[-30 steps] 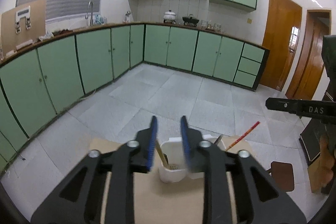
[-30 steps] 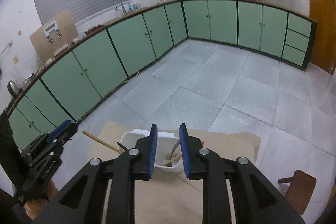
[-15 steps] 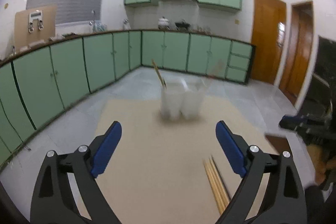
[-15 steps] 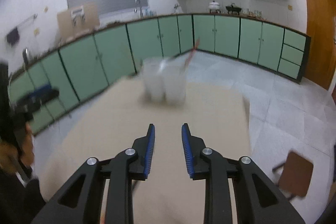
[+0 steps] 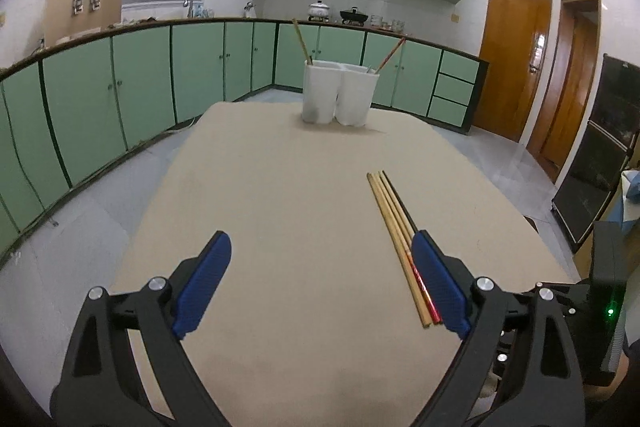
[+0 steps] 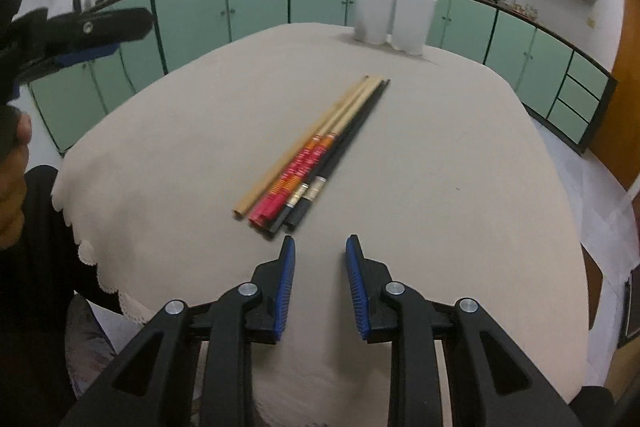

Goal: Organize utensils
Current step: 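Move both tools back to the remaining chopstick bundle, then grasp a black chopstick with the right tool while the left tool grasps a wooden chopstick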

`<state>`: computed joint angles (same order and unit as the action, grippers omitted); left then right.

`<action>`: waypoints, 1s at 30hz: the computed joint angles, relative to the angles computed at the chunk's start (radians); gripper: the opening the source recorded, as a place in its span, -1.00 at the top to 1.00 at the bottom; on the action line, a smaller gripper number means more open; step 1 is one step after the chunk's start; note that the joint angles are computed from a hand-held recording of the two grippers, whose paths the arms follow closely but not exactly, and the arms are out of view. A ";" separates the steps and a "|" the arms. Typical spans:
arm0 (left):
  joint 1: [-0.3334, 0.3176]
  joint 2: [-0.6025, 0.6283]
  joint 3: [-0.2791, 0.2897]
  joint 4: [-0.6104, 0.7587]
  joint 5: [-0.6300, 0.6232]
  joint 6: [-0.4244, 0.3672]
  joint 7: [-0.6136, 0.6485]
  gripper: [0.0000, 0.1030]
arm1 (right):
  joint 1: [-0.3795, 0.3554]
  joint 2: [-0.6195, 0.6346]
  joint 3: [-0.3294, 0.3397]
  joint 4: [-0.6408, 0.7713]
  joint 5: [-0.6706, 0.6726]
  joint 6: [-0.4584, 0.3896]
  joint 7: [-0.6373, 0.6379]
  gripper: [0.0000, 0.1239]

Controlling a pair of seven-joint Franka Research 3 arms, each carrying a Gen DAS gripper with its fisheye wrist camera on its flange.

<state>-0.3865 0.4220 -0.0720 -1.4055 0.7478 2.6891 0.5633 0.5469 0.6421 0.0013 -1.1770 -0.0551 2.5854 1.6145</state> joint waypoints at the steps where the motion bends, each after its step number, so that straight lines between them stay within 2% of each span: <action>1: 0.000 -0.010 0.004 -0.019 0.001 0.006 -0.019 -0.73 | 0.002 0.007 0.001 0.008 -0.001 0.003 -0.001 0.57; 8: 0.011 -0.041 -0.006 -0.076 0.006 0.001 -0.049 -0.73 | 0.006 0.020 -0.003 0.012 0.002 0.037 0.010 0.54; 16: 0.016 -0.006 -0.023 -0.038 -0.027 -0.020 0.010 -0.72 | 0.009 0.047 -0.035 0.050 -0.006 0.033 0.070 0.52; 17: 0.017 0.000 -0.026 -0.036 -0.035 -0.019 0.018 -0.72 | 0.008 0.042 -0.042 0.041 -0.009 0.037 0.085 0.58; 19: 0.016 0.016 -0.034 -0.025 -0.057 -0.018 0.044 -0.72 | -0.001 0.043 -0.045 0.042 -0.010 0.036 0.103 0.66; 23: 0.010 0.061 -0.057 0.018 -0.111 -0.033 0.140 -0.72 | -0.029 0.038 -0.029 0.039 0.006 0.032 0.106 0.67; 30: -0.027 0.137 -0.055 0.103 -0.166 -0.084 0.266 -0.72 | -0.043 0.041 -0.021 0.049 0.023 0.030 0.096 0.63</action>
<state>-0.4139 0.5585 -0.1267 -1.3025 0.5816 2.6049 0.8297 0.5039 0.6835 -0.0202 -1.1282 -0.0323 2.6153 1.7107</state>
